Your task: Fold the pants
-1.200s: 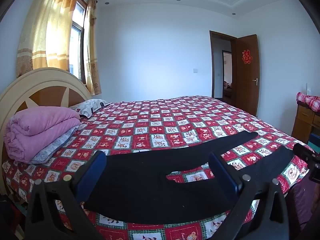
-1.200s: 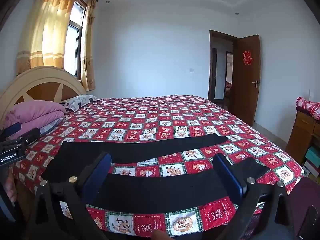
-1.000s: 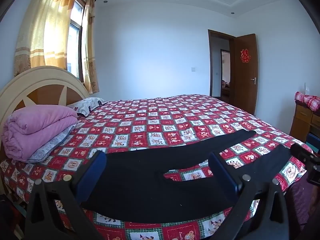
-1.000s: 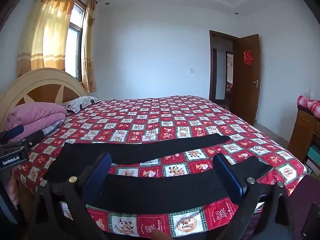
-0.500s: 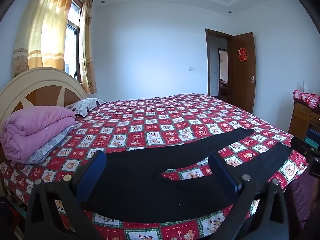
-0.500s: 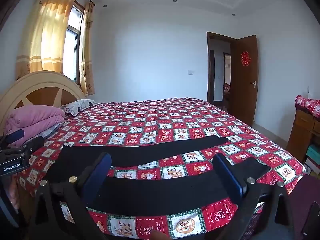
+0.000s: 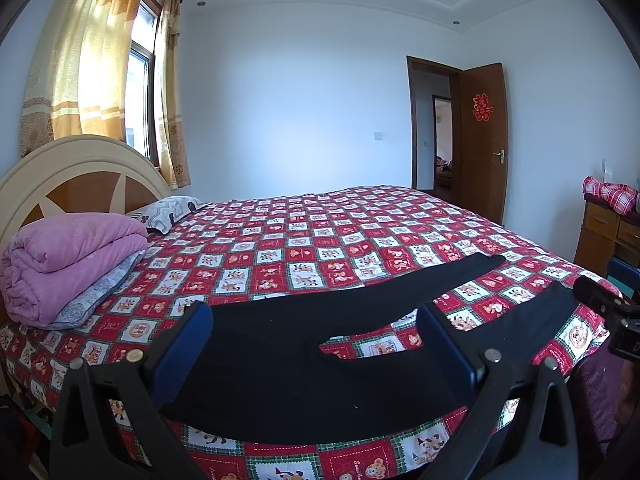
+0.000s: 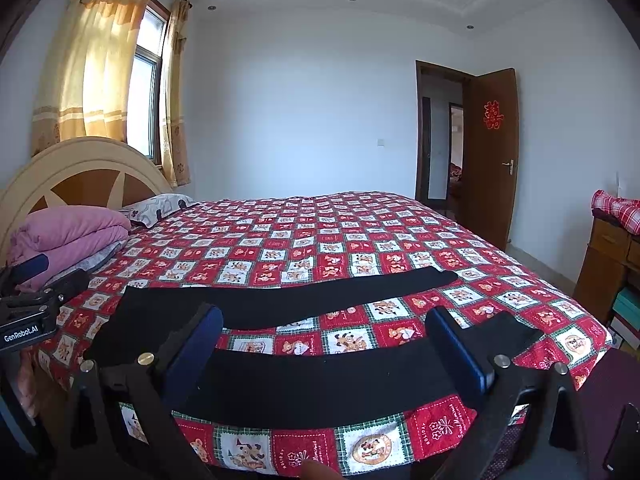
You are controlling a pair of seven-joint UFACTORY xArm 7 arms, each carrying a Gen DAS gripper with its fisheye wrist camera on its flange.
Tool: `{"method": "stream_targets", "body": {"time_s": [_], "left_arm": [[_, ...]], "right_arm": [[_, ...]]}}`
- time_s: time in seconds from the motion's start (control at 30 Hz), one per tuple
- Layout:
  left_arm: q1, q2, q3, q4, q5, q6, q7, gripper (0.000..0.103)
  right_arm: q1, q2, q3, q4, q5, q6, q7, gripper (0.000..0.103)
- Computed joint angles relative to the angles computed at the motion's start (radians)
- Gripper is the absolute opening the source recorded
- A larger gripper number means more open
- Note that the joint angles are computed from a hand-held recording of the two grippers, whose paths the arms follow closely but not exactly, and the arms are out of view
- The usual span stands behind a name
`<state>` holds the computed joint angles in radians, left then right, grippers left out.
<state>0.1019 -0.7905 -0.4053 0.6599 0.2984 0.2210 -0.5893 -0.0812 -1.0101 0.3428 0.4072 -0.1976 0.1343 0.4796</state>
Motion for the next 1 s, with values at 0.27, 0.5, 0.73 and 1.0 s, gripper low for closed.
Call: {"method": "stream_targets", "body": {"time_s": [0.27, 0.5, 0.73, 1.0], "left_arm": [[-0.001, 0.0, -0.001, 0.001, 0.002, 0.003, -0.003, 0.103], [0.0, 0.0, -0.001, 0.001, 0.004, 0.003, -0.005, 0.103], [-0.001, 0.0, -0.006, -0.001, 0.005, 0.003, -0.011, 0.103], [0.0, 0.001, -0.003, -0.002, 0.006, 0.0, -0.008, 0.103]], "right_arm": [[-0.002, 0.006, 0.008, 0.002, -0.003, 0.0, 0.009, 0.102], [-0.002, 0.007, 0.007, 0.001, -0.005, 0.0, 0.01, 0.102], [0.001, 0.008, 0.008, -0.002, -0.007, 0.0, 0.013, 0.102], [-0.002, 0.013, 0.018, -0.003, -0.01, -0.001, 0.02, 0.102]]}}
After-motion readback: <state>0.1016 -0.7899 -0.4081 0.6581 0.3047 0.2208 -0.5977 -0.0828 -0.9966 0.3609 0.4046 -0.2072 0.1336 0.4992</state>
